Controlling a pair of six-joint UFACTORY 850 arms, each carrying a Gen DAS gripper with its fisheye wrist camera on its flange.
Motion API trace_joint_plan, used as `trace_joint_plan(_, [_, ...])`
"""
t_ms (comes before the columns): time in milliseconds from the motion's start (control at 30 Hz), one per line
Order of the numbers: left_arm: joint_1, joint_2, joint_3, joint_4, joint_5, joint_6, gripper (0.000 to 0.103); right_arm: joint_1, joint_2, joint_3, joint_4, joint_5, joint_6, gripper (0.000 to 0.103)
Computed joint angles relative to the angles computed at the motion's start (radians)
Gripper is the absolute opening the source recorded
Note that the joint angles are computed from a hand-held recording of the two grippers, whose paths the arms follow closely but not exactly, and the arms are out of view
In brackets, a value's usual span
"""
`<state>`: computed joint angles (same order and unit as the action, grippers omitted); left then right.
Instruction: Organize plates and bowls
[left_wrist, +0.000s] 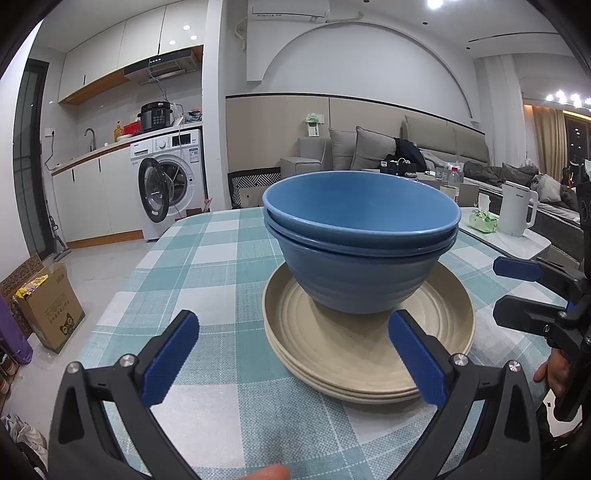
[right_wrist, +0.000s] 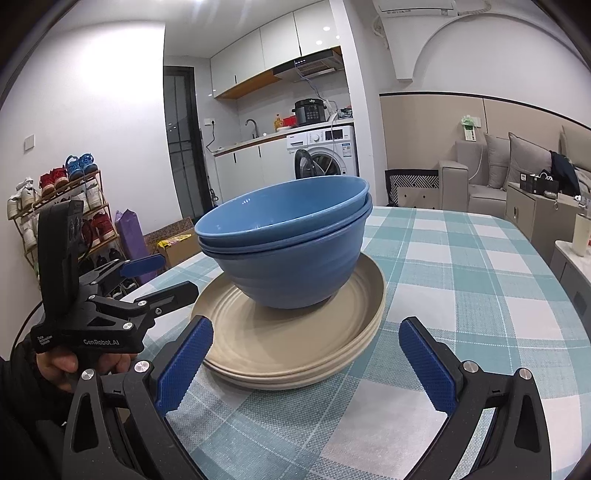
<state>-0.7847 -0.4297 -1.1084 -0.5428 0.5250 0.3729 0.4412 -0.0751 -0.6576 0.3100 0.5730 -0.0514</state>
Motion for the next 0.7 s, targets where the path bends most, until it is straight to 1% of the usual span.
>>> trace_joint_plan(700, [-0.007,-0.005,-0.003,0.002,0.003,0.008,0.103,0.004,-0.002,0.001,0.005,0.012,-0.007,0.102])
